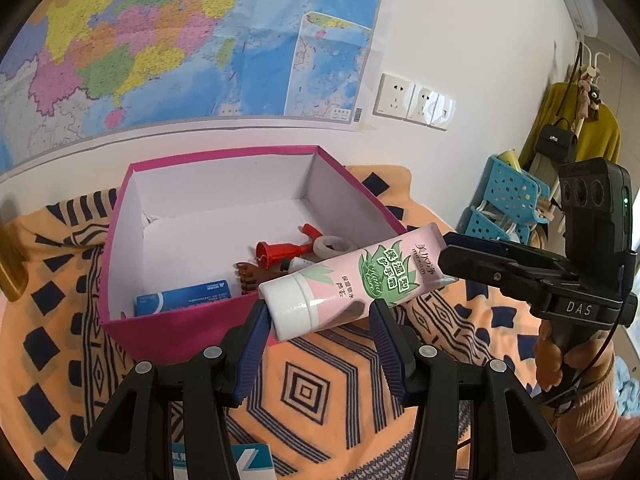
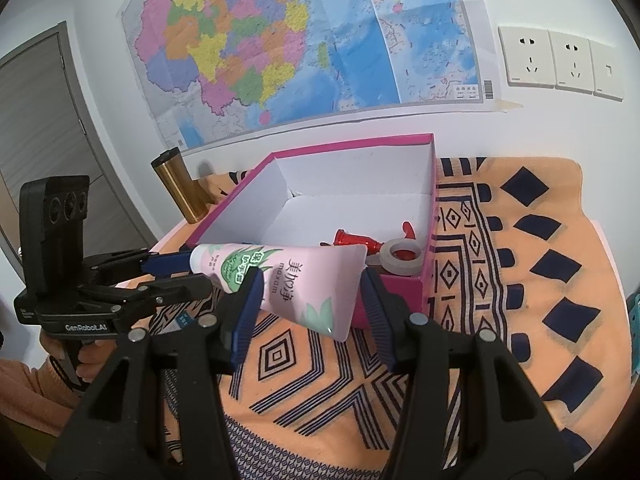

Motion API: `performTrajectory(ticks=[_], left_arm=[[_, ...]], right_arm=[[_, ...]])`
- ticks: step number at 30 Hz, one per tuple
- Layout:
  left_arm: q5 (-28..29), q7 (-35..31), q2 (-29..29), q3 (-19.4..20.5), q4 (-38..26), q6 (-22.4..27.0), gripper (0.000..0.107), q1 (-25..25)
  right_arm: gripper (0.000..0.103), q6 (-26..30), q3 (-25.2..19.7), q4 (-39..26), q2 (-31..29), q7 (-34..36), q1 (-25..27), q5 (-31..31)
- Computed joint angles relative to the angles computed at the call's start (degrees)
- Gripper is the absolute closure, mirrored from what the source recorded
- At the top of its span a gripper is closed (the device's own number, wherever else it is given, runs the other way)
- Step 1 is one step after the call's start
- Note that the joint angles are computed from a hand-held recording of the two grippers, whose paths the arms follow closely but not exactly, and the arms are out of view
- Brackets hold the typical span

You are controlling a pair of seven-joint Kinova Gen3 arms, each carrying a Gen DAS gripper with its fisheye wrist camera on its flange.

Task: Organize rigid objects
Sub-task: 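Lower the lotion tube into the pink box and open the right gripper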

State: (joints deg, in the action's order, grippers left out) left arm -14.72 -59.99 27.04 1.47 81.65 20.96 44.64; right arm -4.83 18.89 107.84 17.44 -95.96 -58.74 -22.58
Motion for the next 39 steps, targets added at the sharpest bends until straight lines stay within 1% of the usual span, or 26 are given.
performTrajectory(ticks=[7,14,17,26,30,32,33,34,39], left_arm=[[0.38,-0.64,0.69,0.35,-1.32,0.64,0.056,-0.54],[1.11,-1.62,1.82,0.74,-3.38,1.64,0.057,-1.27],[2.13,-2.69,2.42,1.80,-4.38,2.04,0.057,-2.49],[3.77,-4.07,3.40,1.85,-5.88,2.68,0.056,-3.11],[3.93,-4.39,3.94,1.69,-6.87,3.32,0.056,-3.18],[3.94,-4.52,4.26,1.60,-7.44,3.74,0.056,-3.17],[3.99,-4.59,4.48,1.62,-7.92,4.12,0.056,-3.21],[4.03,-4.68,4.63,1.66,-8.19,4.29,0.057,-3.26],[4.01,-4.86,5.29,1.53,-9.50,5.27,0.056,-3.21]], right_arm=[[0.050,0.63,0.93,-0.58,0.29,0.01,-0.25,0.46],[0.050,1.15,-0.06,-1.59,0.89,-1.31,1.46,2.27],[0.050,1.59,0.25,-2.18,1.21,-2.10,1.55,3.22],[0.050,2.43,-1.99,-4.02,2.20,-5.12,4.88,6.96],[0.050,2.73,-1.95,-4.59,2.62,-6.50,5.10,8.37],[0.050,2.88,-2.61,-4.96,2.80,-7.11,5.87,9.13],[0.050,3.04,-2.49,-5.27,2.96,-7.83,5.88,9.83],[0.050,2.43,-1.30,-5.16,3.19,-7.75,4.92,9.60],[0.050,3.13,-0.61,-6.05,3.74,-8.58,4.77,10.51]])
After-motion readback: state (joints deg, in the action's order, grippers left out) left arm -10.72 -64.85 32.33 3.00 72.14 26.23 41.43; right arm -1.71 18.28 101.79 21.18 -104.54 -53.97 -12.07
